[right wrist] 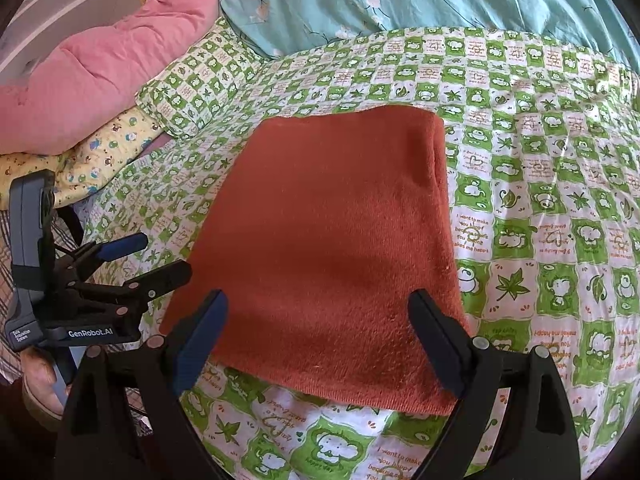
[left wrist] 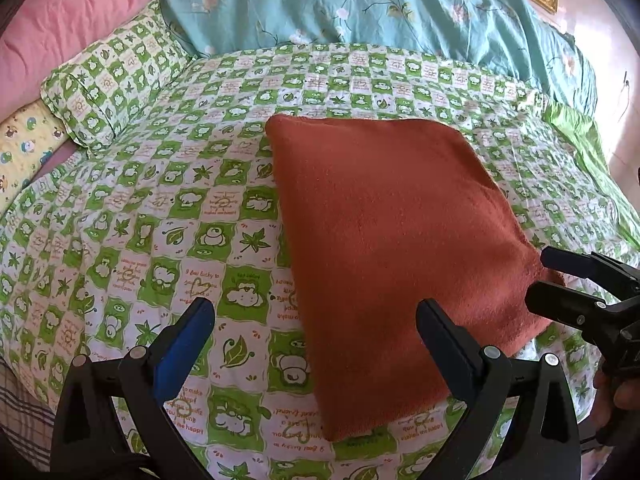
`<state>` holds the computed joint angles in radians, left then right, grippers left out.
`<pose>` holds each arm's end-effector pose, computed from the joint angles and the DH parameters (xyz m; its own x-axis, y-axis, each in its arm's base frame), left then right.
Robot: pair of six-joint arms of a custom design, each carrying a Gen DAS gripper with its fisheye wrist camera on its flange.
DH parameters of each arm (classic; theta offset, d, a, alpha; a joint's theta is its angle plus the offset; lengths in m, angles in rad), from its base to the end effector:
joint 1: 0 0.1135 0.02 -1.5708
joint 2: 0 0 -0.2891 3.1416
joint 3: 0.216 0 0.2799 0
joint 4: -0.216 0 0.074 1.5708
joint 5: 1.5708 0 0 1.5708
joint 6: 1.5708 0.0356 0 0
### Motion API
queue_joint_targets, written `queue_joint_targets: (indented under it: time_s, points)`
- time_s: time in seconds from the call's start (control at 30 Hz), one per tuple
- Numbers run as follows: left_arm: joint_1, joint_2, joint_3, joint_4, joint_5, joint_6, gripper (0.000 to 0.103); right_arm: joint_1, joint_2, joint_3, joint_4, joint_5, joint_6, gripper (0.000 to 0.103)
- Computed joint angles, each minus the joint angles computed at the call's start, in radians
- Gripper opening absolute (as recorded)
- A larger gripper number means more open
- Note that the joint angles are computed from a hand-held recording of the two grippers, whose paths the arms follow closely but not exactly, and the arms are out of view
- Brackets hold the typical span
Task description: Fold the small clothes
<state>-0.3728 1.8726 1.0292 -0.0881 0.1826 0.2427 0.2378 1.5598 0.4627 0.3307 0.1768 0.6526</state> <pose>0.3679 -0.1508 0.1377 -0.6152 0.4943 -0.6142 0.6252 0.7804 0.0019 0.2673 0.0583 0.1110 -0.6016 0.4693 -0.6464 0.3229 0.8830 0.3406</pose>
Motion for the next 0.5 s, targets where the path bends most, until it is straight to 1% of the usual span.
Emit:
queue_joint_targets:
  time_s: [0.5]
  points:
    - [-0.003,0.004,0.009,-0.005,-0.002,-0.005,0.101,-0.007,0.013,0.013,0.003,-0.009,-0.009,0.091]
